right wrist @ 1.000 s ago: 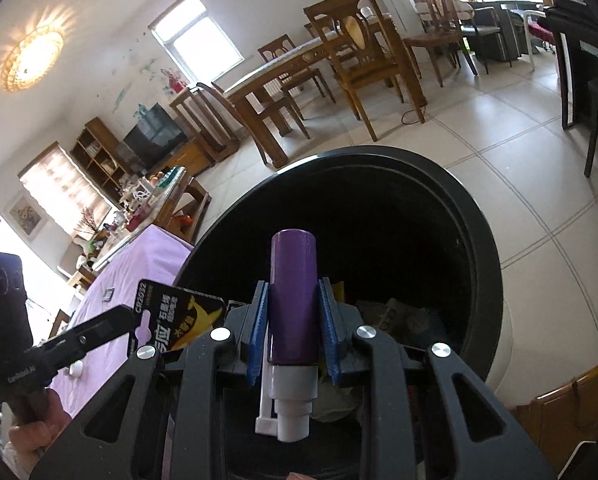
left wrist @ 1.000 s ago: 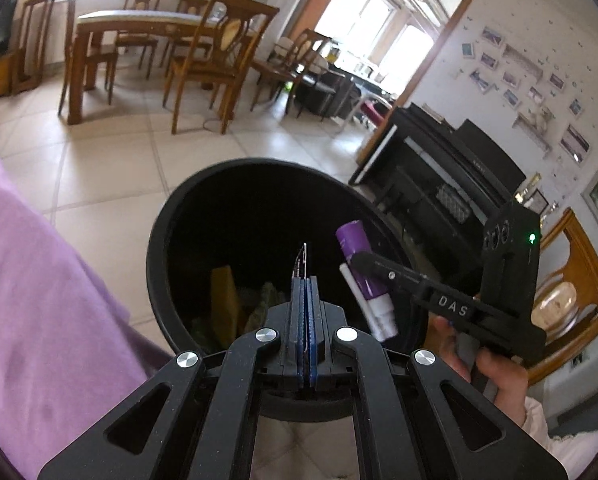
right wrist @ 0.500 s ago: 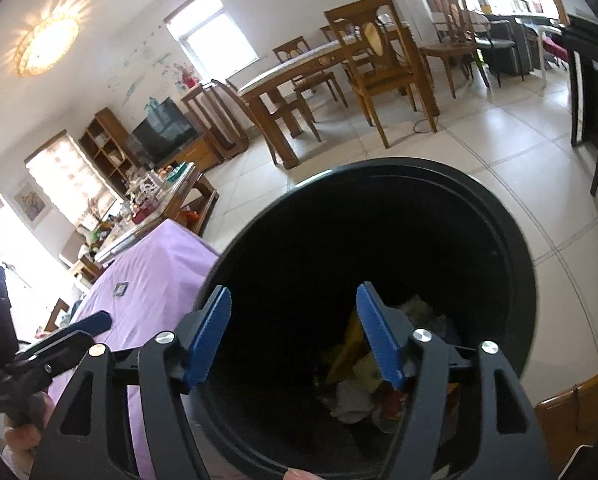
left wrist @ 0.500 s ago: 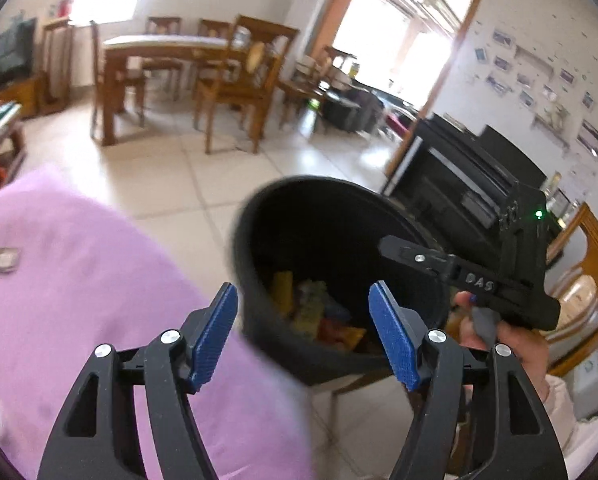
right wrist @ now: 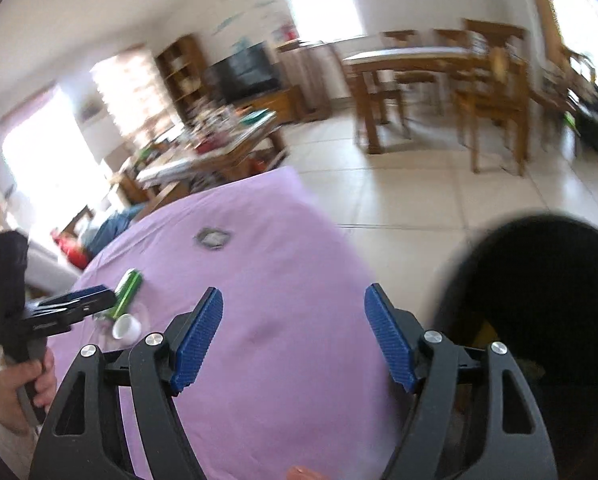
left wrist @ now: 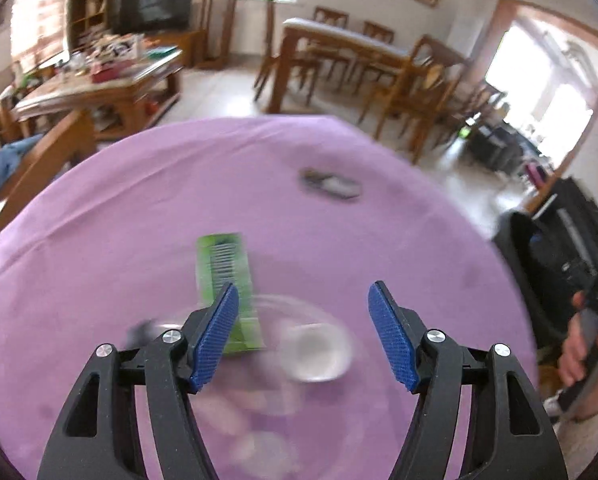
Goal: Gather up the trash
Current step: 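Move both grippers back over the trash on the table, then grasp the green Doublemint gum pack with the left gripper while the right grasps a battery card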
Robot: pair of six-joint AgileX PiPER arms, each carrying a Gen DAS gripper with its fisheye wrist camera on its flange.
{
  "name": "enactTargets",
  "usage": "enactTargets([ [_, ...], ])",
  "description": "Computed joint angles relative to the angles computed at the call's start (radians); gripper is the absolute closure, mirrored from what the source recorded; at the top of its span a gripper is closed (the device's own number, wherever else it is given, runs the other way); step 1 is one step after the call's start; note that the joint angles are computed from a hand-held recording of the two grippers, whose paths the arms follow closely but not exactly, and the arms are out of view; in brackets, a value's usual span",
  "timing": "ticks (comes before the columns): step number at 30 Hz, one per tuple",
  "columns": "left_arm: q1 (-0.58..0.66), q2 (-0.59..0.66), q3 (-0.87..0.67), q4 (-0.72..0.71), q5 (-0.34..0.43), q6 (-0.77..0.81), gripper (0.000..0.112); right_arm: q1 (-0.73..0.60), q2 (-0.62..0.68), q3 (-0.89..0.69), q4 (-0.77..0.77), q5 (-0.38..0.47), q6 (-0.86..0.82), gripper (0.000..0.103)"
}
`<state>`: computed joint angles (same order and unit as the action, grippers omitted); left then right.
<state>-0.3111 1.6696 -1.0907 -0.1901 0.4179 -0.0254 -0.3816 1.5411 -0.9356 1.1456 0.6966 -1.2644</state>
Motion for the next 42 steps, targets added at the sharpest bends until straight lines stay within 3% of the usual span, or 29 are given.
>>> enactTargets([
  [2, 0.034, 0.032, -0.031, -0.014, 0.035, 0.04, 0.048, 0.113, 0.021, -0.036, -0.05, -0.059, 0.046, 0.03],
  [6, 0.087, 0.097, -0.098, -0.066, 0.086, 0.135, 0.056, 0.331, 0.143, -0.199, -0.304, -0.159, 0.235, 0.03],
  [9, 0.113, 0.124, -0.118, -0.105, 0.089, 0.193, 0.065, 0.423, 0.225, -0.296, -0.47, -0.202, 0.357, 0.03],
  [13, 0.129, 0.139, -0.109, -0.182, 0.061, 0.295, 0.072, 0.488, 0.342, -0.445, -0.646, -0.166, 0.488, 0.032],
  [14, 0.128, 0.139, -0.106, -0.175, 0.046, 0.307, 0.074, 0.5, 0.372, -0.487, -0.688, -0.15, 0.518, 0.039],
  [16, 0.128, 0.141, -0.094, -0.204, 0.02, 0.348, 0.074, 0.516, 0.415, -0.547, -0.745, -0.124, 0.556, 0.042],
  [20, 0.125, 0.142, -0.076, -0.236, -0.024, 0.388, 0.076, 0.511, 0.491, -0.658, -0.775, -0.068, 0.583, 0.042],
  [22, 0.121, 0.137, -0.064, -0.246, -0.041, 0.401, 0.077, 0.497, 0.523, -0.706, -0.742, -0.014, 0.561, 0.044],
  [27, 0.154, 0.126, -0.03, -0.438, -0.043, 0.579, 0.079, 0.474, 0.554, -0.769, -0.674, 0.074, 0.513, 0.067],
  [32, 0.167, 0.093, 0.01, -0.588, -0.07, 0.713, 0.079, 0.486, 0.519, -0.715, -0.655, 0.055, 0.534, 0.07],
  [37, 0.196, 0.073, 0.037, -0.794, -0.068, 0.903, 0.08, 0.445, 0.419, -0.569, -0.452, 0.041, 0.435, 0.071],
  [42, 0.23, 0.055, 0.053, -1.043, -0.011, 1.141, 0.081, 0.383, 0.268, -0.405, -0.23, 0.082, 0.285, 0.071],
])
